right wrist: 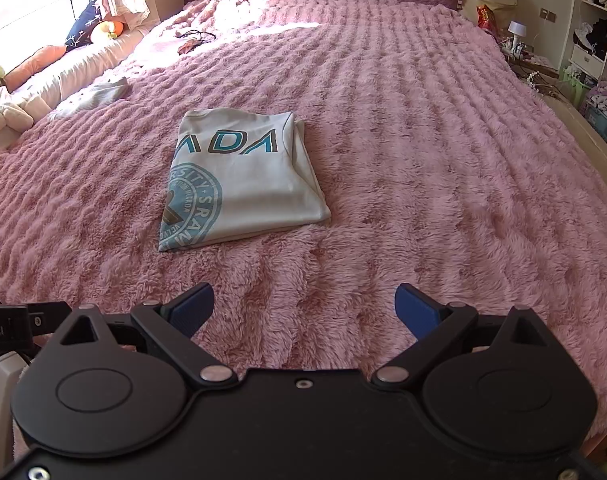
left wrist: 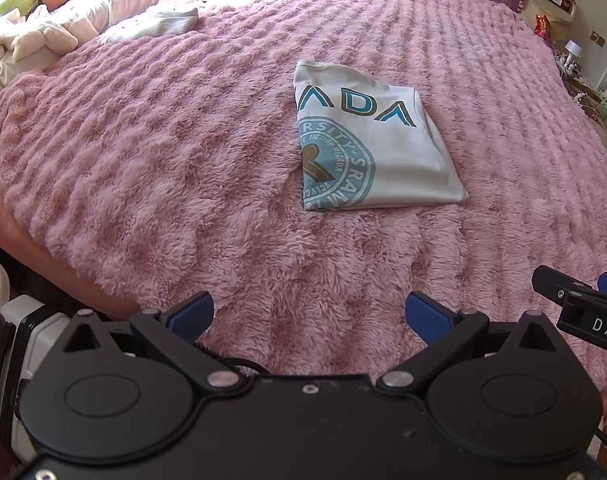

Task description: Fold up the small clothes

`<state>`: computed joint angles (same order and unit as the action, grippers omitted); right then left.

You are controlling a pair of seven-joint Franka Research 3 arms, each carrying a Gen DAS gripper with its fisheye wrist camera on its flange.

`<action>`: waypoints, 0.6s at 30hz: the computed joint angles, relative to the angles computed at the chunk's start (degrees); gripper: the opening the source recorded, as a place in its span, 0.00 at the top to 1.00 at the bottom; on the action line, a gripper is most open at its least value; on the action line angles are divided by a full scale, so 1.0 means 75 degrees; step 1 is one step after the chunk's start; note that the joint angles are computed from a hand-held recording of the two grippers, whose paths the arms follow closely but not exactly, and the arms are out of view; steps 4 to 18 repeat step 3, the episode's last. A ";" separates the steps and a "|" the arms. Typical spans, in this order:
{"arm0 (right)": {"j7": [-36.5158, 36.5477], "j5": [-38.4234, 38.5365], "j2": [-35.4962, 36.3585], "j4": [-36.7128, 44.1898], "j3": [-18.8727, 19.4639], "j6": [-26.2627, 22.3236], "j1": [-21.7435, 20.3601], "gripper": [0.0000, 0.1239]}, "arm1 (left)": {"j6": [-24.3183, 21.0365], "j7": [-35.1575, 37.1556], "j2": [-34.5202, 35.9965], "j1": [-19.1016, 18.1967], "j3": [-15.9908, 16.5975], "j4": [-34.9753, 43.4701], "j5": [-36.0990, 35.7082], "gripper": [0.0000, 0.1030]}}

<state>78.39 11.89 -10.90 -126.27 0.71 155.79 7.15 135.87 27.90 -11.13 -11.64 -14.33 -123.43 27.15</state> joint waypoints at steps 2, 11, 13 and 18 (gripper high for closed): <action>-0.0006 0.0013 0.0007 0.0014 -0.0006 -0.0005 0.0005 0.21 | -0.0016 -0.0013 0.0000 -0.0002 -0.0003 0.0002 0.0006 0.00; -0.0015 0.0012 0.0008 0.0015 -0.0007 -0.0004 0.0006 0.21 | -0.0019 -0.0005 -0.0005 -0.0005 -0.0003 0.0000 0.0006 0.00; -0.0015 0.0012 0.0008 0.0015 -0.0007 -0.0004 0.0006 0.21 | -0.0019 -0.0005 -0.0005 -0.0005 -0.0003 0.0000 0.0006 0.00; -0.0015 0.0012 0.0008 0.0015 -0.0007 -0.0004 0.0006 0.21 | -0.0019 -0.0005 -0.0005 -0.0005 -0.0003 0.0000 0.0006 0.00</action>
